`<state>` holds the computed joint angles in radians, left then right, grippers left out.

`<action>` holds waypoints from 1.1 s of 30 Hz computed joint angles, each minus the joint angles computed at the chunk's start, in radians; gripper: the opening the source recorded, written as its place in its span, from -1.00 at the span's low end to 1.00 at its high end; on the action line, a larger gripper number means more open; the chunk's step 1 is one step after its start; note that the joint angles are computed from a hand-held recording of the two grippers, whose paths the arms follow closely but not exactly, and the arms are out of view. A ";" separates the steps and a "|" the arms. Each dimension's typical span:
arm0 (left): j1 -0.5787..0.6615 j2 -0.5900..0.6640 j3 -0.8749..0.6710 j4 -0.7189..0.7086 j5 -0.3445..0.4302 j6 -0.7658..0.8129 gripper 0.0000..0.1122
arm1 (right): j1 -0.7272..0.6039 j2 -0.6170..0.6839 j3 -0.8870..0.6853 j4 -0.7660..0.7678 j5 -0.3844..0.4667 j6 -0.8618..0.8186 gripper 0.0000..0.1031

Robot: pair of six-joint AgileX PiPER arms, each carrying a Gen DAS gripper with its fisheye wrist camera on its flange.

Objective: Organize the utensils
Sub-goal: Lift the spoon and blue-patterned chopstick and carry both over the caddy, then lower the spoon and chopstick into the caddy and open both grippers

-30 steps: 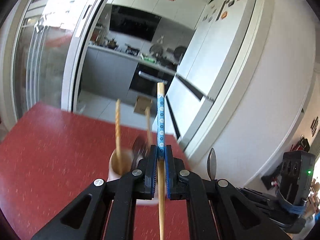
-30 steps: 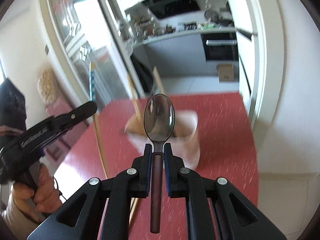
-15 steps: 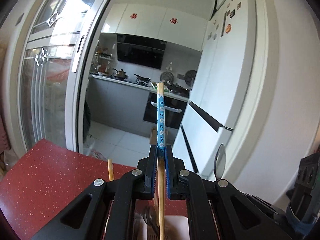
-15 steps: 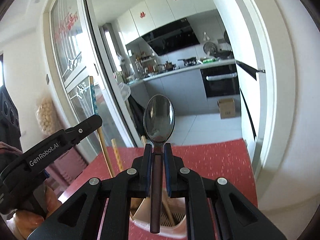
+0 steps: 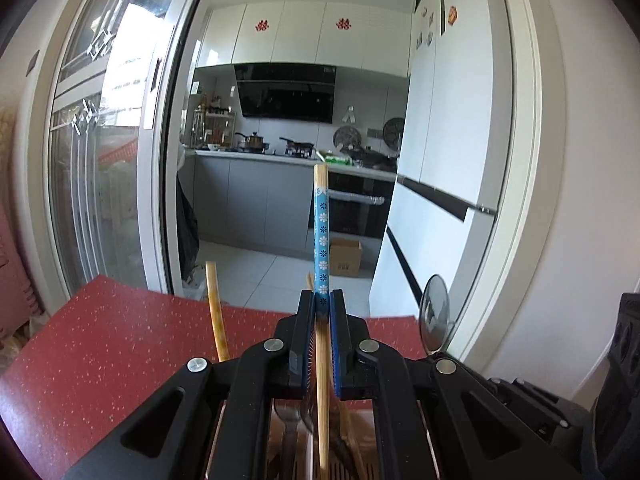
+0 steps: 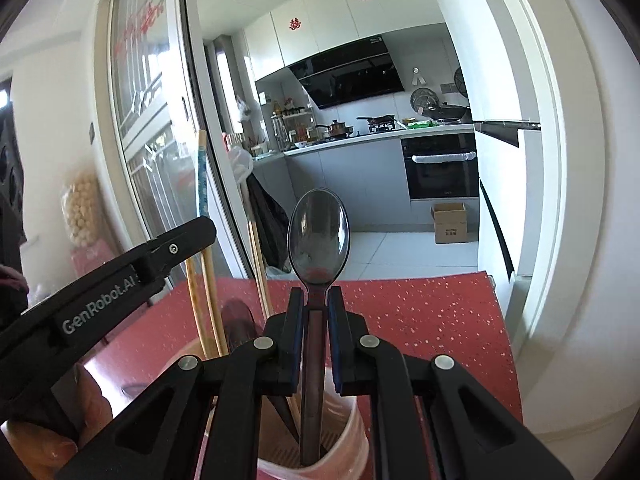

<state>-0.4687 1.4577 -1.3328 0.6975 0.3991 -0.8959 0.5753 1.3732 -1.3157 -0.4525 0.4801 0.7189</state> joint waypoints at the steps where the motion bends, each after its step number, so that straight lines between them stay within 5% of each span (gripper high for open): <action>1: -0.003 0.000 0.005 0.005 0.006 -0.002 -0.34 | 0.000 -0.004 0.007 0.002 0.001 -0.003 -0.76; 17: -0.024 -0.040 0.034 -0.075 0.088 0.079 -0.34 | -0.050 -0.014 0.010 0.238 0.071 -0.218 -0.74; 21: -0.041 -0.086 0.058 -0.074 0.118 0.081 -0.34 | -0.052 -0.007 -0.011 0.273 0.110 -0.247 -0.36; 33: -0.084 -0.307 0.159 -0.191 0.268 0.232 -0.34 | 0.028 -0.110 0.000 0.171 0.244 -0.079 -0.15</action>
